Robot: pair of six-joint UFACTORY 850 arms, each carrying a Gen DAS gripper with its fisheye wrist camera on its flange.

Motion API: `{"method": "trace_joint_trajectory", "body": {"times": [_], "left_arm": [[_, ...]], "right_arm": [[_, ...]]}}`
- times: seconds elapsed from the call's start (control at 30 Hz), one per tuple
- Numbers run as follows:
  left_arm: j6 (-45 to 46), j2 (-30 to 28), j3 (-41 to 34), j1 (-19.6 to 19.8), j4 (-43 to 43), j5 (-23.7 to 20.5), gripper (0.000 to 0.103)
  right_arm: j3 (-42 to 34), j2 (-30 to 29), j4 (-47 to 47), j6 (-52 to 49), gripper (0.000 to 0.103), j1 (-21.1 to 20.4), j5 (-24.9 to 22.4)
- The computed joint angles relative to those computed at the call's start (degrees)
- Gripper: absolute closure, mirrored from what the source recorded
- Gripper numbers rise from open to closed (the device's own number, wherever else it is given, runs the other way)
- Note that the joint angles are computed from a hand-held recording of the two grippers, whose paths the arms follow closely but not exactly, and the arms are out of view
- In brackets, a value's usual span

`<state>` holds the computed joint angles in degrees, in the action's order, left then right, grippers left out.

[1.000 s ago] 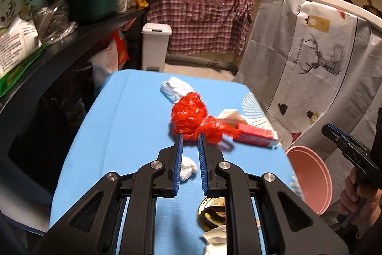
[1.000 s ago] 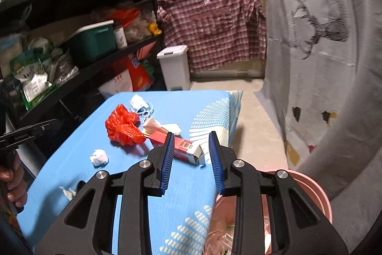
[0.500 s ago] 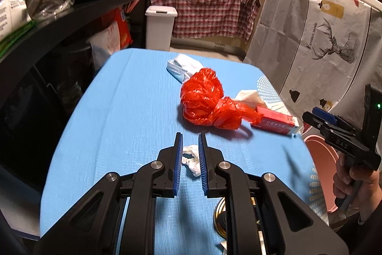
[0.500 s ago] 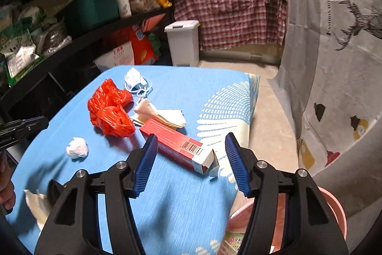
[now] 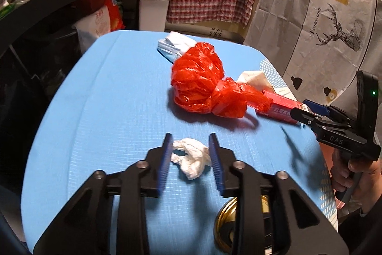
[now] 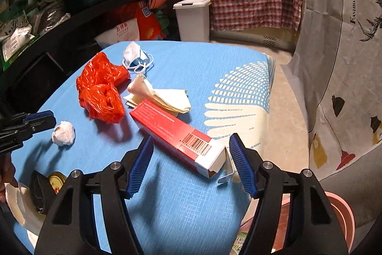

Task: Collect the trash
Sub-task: 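Close the left tool on the white tissue while the right tool closes on the red box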

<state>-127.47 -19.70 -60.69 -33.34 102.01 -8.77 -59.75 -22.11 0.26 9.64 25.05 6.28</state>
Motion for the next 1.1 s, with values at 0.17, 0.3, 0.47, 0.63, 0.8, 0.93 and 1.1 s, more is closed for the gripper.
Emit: {"method": "trace_joint_trajectory", "body": {"times": [0.17, 0.3, 0.47, 0.63, 0.8, 0.93, 1.1], "left_arm": [[14.7, -1.5, -1.3, -0.6, -13.9, 0.3, 0.066], [21.6, -1.9, -1.5, -0.9, -20.4, -0.1, 0.067], [26.7, -2.0, -1.4, -1.4, -24.8, -1.1, 0.081], [28.0, -1.6, -1.2, -1.7, -25.7, -2.4, 0.089], [22.7, 0.0, -0.3, -2.3, -20.5, -3.4, 0.091], [19.0, 1.9, 0.8, -2.9, -16.9, -4.2, 0.091], [12.4, 5.1, 2.8, -3.6, -11.0, -5.1, 0.091]], "right_arm": [[-0.3, -0.4, -8.0, 7.3, 0.037, -0.4, -1.1], [-0.2, -0.2, -9.6, 7.7, 0.041, 0.0, -1.5], [0.5, 0.6, -22.5, 19.8, 0.063, 0.2, -1.5], [1.4, 1.7, -30.2, 26.2, 0.07, 0.8, -1.1], [3.1, 3.7, -23.9, 21.0, 0.073, 1.5, -0.3], [4.9, 6.0, -13.9, 12.5, 0.074, 1.9, 0.3], [7.7, 10.0, 1.0, -1.1, 0.074, 2.9, 0.7]]}}
